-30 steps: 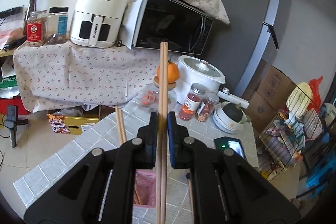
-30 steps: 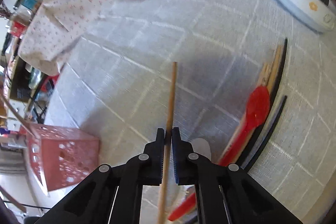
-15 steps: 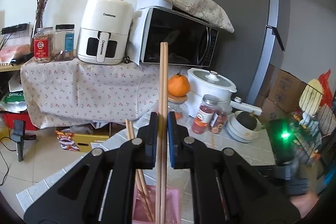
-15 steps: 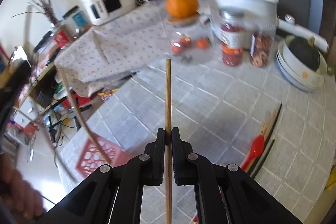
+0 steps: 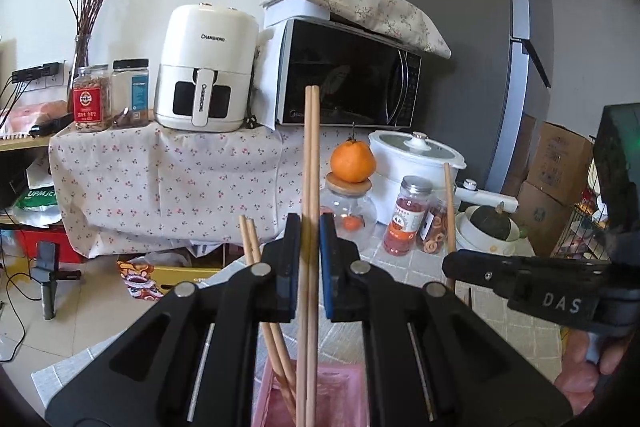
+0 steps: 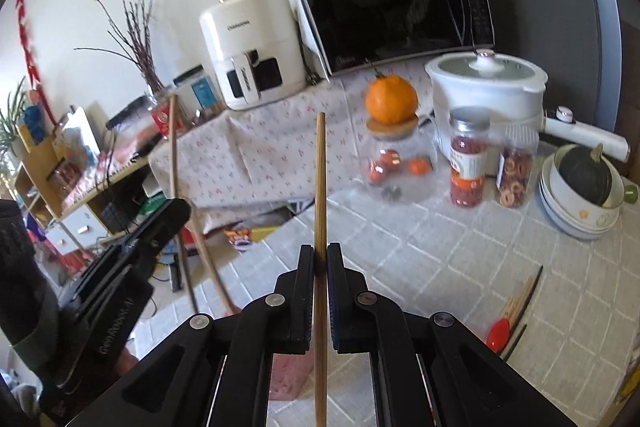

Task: Organize utensils
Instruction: 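Carry both held chopsticks up over the pink basket, then drop the chopsticks into the pink basket and open the left tool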

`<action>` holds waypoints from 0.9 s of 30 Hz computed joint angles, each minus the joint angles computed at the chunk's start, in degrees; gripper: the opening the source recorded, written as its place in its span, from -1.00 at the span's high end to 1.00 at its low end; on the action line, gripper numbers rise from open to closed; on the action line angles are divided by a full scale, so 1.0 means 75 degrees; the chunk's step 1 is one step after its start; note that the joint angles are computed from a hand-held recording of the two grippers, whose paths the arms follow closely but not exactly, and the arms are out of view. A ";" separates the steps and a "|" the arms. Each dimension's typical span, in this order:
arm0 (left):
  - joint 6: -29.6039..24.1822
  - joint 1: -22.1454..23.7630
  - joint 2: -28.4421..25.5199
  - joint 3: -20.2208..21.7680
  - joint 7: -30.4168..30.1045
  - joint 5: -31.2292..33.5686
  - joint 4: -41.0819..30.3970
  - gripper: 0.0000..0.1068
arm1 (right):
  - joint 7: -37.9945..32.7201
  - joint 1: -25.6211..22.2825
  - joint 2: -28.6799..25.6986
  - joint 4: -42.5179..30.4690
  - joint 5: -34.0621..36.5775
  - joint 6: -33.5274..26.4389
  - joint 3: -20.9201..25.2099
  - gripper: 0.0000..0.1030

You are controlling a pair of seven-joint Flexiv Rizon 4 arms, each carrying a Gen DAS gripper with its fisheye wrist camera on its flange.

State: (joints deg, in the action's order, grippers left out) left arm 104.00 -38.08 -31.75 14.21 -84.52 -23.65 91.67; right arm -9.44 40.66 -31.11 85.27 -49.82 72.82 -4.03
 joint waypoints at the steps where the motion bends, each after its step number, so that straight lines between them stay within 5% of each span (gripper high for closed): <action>1: 0.0029 -0.0020 -0.0015 0.0025 -0.0010 -0.0004 -0.0028 0.80 | 0.0033 0.0027 0.0011 0.0002 -0.0061 0.0009 -0.0042 0.88; 21: 0.0163 -0.1168 -0.0555 0.1356 0.0199 -0.1166 -0.0043 0.80 | 0.1584 -0.0024 0.0168 0.0162 -0.1748 0.0621 -0.0463 0.88; 23: -0.0045 -0.1497 -0.0609 0.1751 0.0245 -0.1335 0.0031 0.80 | 0.1952 -0.0022 0.0221 0.0206 -0.2093 0.0759 -0.0590 0.88; 27: -0.1476 -0.2722 -0.0914 0.3593 -0.0380 -0.1635 0.0033 0.77 | 0.2536 -0.0125 0.0221 0.0137 -0.2664 0.0987 -0.0626 0.88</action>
